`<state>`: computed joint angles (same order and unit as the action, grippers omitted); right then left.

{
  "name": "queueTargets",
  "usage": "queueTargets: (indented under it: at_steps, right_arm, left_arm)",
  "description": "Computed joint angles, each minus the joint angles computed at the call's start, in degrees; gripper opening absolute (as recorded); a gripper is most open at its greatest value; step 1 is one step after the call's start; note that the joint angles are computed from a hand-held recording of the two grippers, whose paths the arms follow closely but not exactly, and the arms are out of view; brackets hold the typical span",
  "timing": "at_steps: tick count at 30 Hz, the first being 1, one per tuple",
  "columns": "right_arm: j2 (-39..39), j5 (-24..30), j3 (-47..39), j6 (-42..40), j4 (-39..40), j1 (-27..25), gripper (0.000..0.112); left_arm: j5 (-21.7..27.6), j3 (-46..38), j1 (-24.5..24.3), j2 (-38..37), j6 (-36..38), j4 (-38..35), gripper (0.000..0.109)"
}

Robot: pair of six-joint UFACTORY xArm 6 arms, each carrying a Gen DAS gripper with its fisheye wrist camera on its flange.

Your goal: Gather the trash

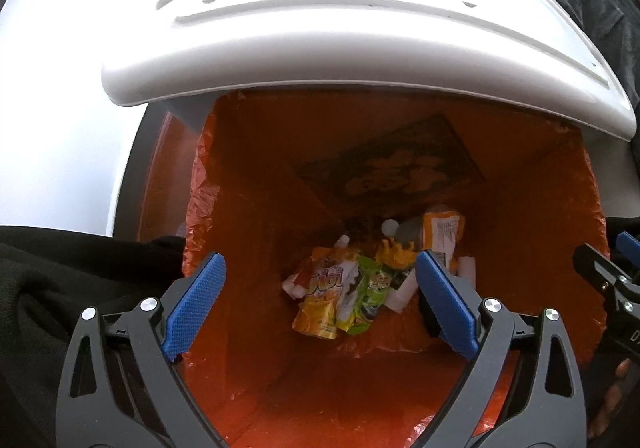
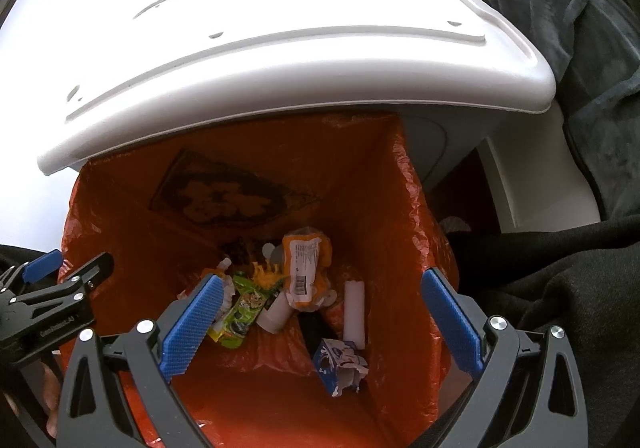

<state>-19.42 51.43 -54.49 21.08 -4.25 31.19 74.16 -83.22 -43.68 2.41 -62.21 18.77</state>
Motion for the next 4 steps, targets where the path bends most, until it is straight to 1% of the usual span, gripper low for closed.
queueTargets:
  at_steps: [4]
  right_arm:
    - [-0.14, -0.04, 0.26, 0.04, 0.19, -0.01, 0.097]
  left_arm:
    - [0.26, 0.06, -0.09, -0.17, 0.65, 0.11, 0.093]
